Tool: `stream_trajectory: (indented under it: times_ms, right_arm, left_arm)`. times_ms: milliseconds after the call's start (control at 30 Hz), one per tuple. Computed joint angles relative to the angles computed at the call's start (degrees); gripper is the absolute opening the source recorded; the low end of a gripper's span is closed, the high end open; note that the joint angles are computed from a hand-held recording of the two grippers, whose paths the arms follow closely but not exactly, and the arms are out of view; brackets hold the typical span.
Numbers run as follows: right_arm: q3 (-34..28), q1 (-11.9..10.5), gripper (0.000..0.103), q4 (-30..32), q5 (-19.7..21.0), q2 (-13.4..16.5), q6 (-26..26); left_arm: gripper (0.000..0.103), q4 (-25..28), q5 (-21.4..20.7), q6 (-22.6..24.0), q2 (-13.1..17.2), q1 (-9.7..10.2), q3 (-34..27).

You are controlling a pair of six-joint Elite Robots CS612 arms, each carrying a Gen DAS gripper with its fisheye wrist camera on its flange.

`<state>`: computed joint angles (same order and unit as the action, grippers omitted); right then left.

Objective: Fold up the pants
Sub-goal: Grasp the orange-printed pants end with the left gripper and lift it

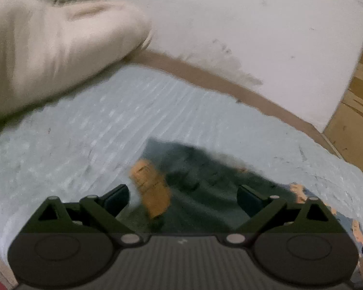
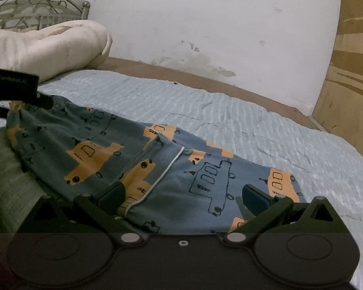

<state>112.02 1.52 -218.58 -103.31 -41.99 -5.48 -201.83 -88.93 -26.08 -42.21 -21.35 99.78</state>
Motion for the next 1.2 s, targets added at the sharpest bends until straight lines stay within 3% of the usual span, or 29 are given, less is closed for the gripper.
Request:
stream_trajectory:
  times_ms: [133, 600, 767, 1100, 1200]
  right_arm:
    - [0.2, -0.2, 0.102, -1.5, 0.8, -0.1, -0.2]
    - [0.0, -0.5, 0.102, -2.2, 2.5, 0.1, 0.2]
    - [0.1, -0.7, 0.102, -2.6, 3.4, 0.2, 0.6]
    - [0.3, -0.8, 0.102, -2.1, 3.7, -0.2, 0.3]
    - [0.2, -0.9, 0.102, -1.2, 4.1, -0.3, -0.1]
  left_arm:
    - [0.098, 0.7, -2.7, -3.2, 0.6, 1.15, -0.7]
    - [0.096, 3.4, -3.0, -5.9, 0.1, 1.48, -1.1]
    - [0.080, 6.2, 0.3, -6.8, -0.5, 0.94, -1.1]
    - [0.022, 5.6, -1.9, -10.5, 0.0, 1.97, -2.1]
    - [0.017, 2.2, -0.6, -8.2, -0.4, 1.40, -1.3]
